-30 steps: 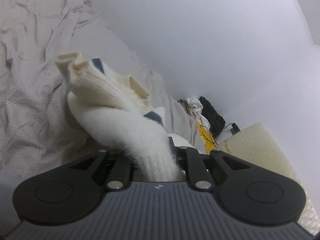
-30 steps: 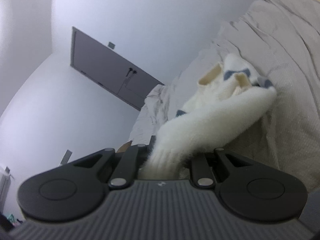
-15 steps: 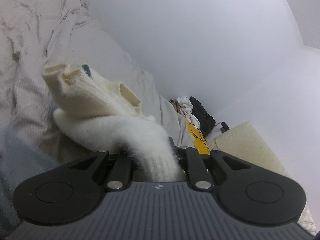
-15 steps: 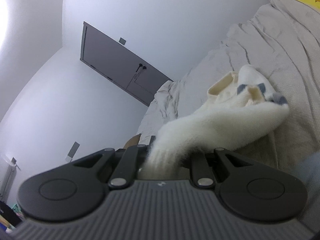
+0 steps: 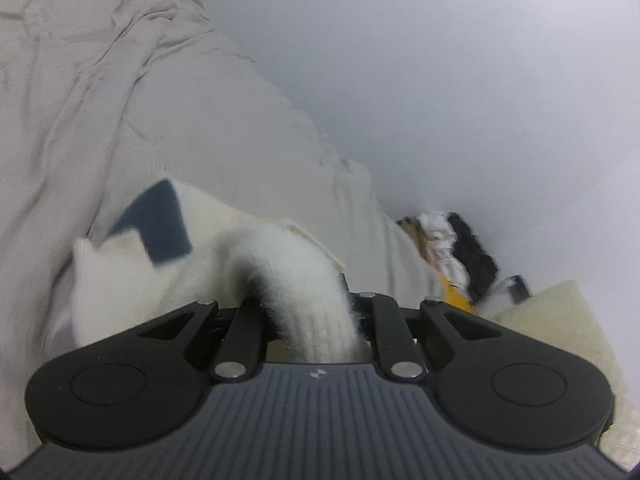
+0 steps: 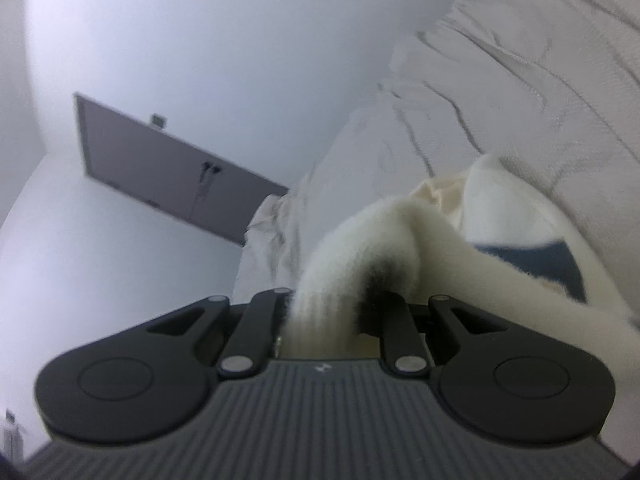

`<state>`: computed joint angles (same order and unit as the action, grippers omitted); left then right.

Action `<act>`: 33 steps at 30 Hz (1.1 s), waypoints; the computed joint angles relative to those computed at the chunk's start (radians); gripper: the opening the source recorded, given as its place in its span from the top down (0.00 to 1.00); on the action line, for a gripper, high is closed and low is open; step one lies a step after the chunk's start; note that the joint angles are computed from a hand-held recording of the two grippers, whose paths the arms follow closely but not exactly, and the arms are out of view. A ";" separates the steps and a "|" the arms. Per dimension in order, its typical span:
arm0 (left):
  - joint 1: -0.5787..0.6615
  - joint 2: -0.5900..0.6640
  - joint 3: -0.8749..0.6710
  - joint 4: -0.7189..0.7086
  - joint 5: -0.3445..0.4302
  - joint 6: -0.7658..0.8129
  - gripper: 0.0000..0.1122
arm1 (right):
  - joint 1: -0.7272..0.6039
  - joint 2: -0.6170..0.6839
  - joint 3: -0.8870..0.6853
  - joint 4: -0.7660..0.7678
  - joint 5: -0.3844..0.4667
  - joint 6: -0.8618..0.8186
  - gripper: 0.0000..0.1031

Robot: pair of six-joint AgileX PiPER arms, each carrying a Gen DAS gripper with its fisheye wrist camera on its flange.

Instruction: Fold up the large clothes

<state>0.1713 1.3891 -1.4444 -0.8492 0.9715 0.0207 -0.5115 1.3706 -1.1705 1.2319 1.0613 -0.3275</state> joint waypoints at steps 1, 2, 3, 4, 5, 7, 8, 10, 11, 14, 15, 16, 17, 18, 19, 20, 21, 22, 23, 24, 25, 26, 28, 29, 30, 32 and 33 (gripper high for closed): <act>-0.012 0.053 -0.031 0.000 -0.015 0.005 0.86 | 0.025 0.035 -0.020 -0.003 -0.029 0.009 0.83; -0.026 0.108 -0.066 -0.003 -0.031 0.012 0.86 | 0.051 0.081 -0.045 -0.012 -0.062 0.017 0.83; -0.039 0.155 -0.100 0.005 -0.041 -0.007 0.86 | 0.072 0.124 -0.069 -0.023 -0.094 0.029 0.83; -0.051 0.193 -0.130 0.014 -0.054 -0.009 0.86 | 0.080 0.159 -0.088 -0.025 -0.104 0.037 0.83; -0.063 0.224 -0.155 0.020 -0.069 0.012 0.86 | 0.084 0.191 -0.102 -0.020 -0.108 0.038 0.83; -0.090 0.277 -0.186 0.028 -0.112 0.055 0.86 | 0.087 0.249 -0.122 -0.001 -0.119 0.008 0.82; -0.099 0.316 -0.214 0.025 -0.125 0.071 0.86 | 0.088 0.278 -0.132 0.014 -0.124 -0.012 0.82; -0.105 0.372 -0.226 -0.031 -0.168 0.156 0.86 | 0.094 0.332 -0.155 0.036 -0.133 -0.023 0.82; -0.105 0.389 -0.213 -0.074 -0.197 0.210 0.86 | 0.094 0.364 -0.169 0.059 -0.132 -0.038 0.82; -0.102 0.449 -0.196 -0.180 -0.255 0.336 0.85 | 0.104 0.439 -0.182 0.134 -0.140 -0.132 0.82; -0.102 0.468 -0.200 -0.197 -0.267 0.365 0.85 | 0.110 0.458 -0.189 0.134 -0.148 -0.137 0.82; -0.105 0.488 -0.211 -0.198 -0.280 0.374 0.85 | 0.121 0.478 -0.189 0.150 -0.167 -0.152 0.82; -0.110 0.504 -0.221 -0.176 -0.307 0.366 0.85 | 0.129 0.498 -0.192 0.166 -0.177 -0.170 0.82; -0.106 0.529 -0.250 -0.153 -0.294 0.337 0.85 | 0.137 0.519 -0.206 0.168 -0.184 -0.177 0.82; -0.103 0.555 -0.277 -0.127 -0.278 0.297 0.85 | 0.147 0.546 -0.236 0.152 -0.191 -0.173 0.82; -0.097 0.571 -0.290 -0.123 -0.269 0.280 0.85 | 0.154 0.561 -0.255 0.135 -0.194 -0.171 0.82; -0.093 0.588 -0.299 -0.129 -0.263 0.275 0.85 | 0.159 0.575 -0.274 0.120 -0.195 -0.168 0.82; -0.092 0.600 -0.306 -0.131 -0.261 0.270 0.85 | 0.163 0.584 -0.283 0.114 -0.199 -0.170 0.82; -0.093 0.606 -0.311 -0.127 -0.260 0.267 0.85 | 0.165 0.586 -0.284 0.113 -0.201 -0.171 0.82; -0.093 0.607 -0.313 -0.122 -0.257 0.272 0.85 | 0.165 0.584 -0.280 0.113 -0.202 -0.173 0.82; -0.095 0.603 -0.314 -0.114 -0.256 0.278 0.85 | 0.164 0.578 -0.272 0.113 -0.203 -0.181 0.82; -0.097 0.593 -0.304 -0.116 -0.260 0.291 0.85 | 0.164 0.568 -0.265 0.111 -0.203 -0.186 0.82; -0.098 0.574 -0.286 -0.121 -0.249 0.319 0.81 | 0.156 0.550 -0.251 0.109 -0.196 -0.193 0.81; -0.096 0.568 -0.285 -0.120 -0.232 0.327 0.79 | 0.152 0.533 -0.238 0.105 -0.195 -0.192 0.81; -0.095 0.556 -0.273 -0.131 -0.221 0.342 0.71 | 0.149 0.520 -0.231 0.099 -0.194 -0.187 0.79; -0.091 0.521 -0.225 -0.179 -0.220 0.395 0.56 | 0.149 0.482 -0.207 0.079 -0.206 -0.184 0.69; -0.092 0.501 -0.203 -0.192 -0.224 0.412 0.48 | 0.151 0.462 -0.194 0.075 -0.216 -0.192 0.50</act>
<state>0.0796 1.8897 -1.6479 -1.0410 0.7476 0.4322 -0.3607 1.8322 -1.3642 1.3069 0.8450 -0.5192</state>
